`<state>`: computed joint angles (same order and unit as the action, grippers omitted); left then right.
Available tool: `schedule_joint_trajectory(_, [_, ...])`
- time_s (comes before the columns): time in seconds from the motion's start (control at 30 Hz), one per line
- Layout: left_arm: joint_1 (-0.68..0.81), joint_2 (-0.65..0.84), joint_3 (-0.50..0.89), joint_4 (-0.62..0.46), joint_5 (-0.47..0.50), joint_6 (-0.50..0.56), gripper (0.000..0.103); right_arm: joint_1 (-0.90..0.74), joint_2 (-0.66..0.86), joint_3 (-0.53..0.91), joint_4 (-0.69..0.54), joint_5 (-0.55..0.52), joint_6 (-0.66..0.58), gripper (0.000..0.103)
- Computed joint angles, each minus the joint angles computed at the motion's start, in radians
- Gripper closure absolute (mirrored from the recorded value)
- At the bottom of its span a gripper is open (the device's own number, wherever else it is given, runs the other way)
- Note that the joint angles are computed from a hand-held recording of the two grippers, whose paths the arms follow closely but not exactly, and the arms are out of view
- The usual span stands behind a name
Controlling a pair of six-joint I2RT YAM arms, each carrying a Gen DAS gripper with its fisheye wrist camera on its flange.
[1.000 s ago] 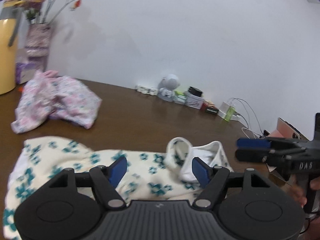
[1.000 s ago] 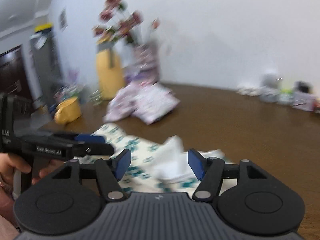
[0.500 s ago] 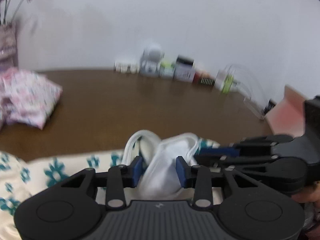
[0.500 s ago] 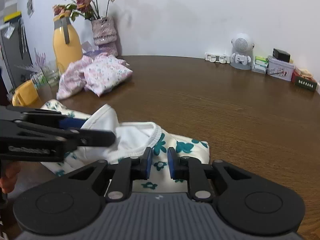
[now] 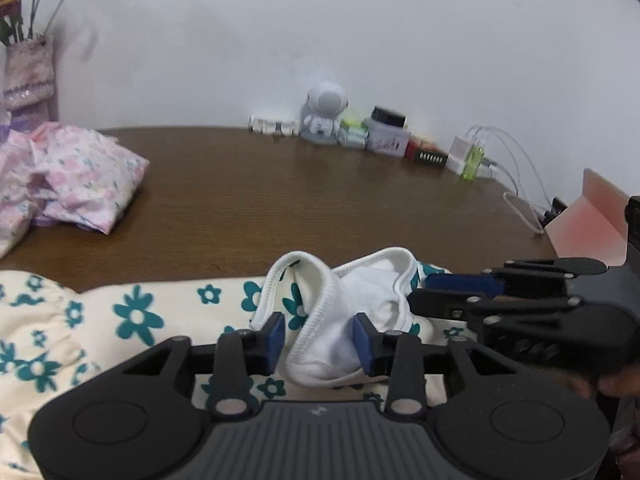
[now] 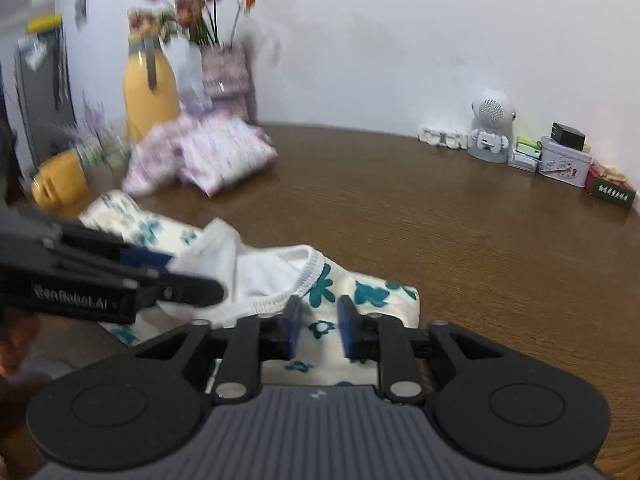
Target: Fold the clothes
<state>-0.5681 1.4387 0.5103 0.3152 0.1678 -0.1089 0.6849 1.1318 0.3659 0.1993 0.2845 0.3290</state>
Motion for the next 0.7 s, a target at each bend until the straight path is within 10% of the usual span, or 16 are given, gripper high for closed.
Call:
schedule_joint_trajectory(0.1, [-0.005, -0.091, -0.054, 0.058, -0.022, 0.025, 0.039, -0.068, -0.19, -0.038, -0.08, -0.078, 0.03, 0.033])
schedule_joint_trajectory(0.2, [-0.056, -0.088, -0.035, 0.067, -0.061, 0.127, 0.04, -0.188, -0.238, -0.014, -0.191, -0.166, 0.065, 0.032])
schedule_joint_trajectory(0.4, [-0.124, 0.095, 0.094, -0.02, -0.151, 0.216, 0.076, -0.341, -0.141, -0.057, -0.139, -0.359, 0.187, 0.04])
schedule_joint_trajectory(0.7, [-0.014, 0.153, 0.08, -0.004, 0.007, 0.181, 0.076, -0.329, -0.068, -0.141, 0.046, -0.415, 0.336, 0.056])
